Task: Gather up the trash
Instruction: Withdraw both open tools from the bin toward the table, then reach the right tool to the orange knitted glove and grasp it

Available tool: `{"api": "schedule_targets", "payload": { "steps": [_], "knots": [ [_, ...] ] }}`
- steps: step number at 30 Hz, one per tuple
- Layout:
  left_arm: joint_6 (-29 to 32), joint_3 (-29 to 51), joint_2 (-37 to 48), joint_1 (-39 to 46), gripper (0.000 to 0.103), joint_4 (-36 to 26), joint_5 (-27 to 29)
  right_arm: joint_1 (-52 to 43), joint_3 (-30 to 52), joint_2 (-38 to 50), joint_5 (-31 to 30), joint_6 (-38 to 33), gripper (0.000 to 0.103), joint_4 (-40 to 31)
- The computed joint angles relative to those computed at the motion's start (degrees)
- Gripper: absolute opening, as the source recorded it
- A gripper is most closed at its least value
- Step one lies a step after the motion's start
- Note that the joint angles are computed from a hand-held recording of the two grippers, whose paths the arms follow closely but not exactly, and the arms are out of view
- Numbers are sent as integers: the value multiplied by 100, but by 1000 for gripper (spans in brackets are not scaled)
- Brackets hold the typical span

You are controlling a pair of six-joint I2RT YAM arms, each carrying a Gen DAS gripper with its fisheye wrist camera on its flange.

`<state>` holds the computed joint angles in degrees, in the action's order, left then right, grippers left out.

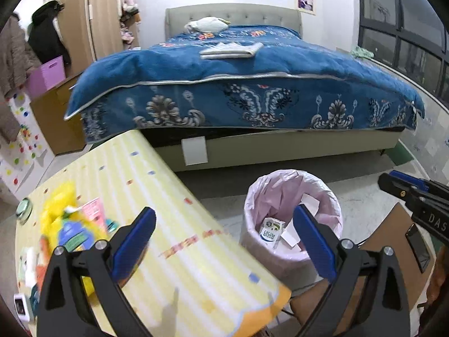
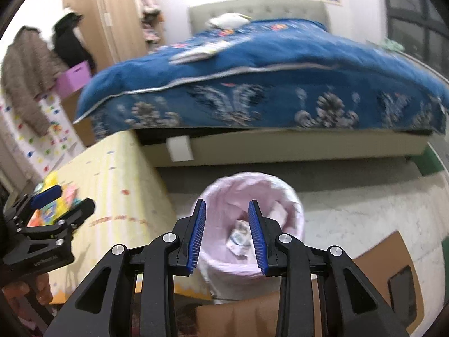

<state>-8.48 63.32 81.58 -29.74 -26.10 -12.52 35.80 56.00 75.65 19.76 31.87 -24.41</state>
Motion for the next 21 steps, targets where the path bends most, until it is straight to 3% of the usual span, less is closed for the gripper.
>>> {"api": "schedule_targets", "payload": {
  "steps": [6, 11, 16, 21],
  "knots": [
    [-1, -592, -1111, 323, 95, -404, 34, 815, 594, 368, 280, -1, 40, -87],
    [77, -984, -1956, 911, 95, -875, 92, 1239, 1287, 911, 115, -25, 41, -280],
    [210, -1188, -2581, 1937, 94, -1337, 353, 1779, 2021, 1521, 87, -360, 52, -353],
    [661, -1456, -3121, 3366, 94, -1533, 786, 2210, 2806, 2253, -45, -713, 57, -367]
  ]
}}
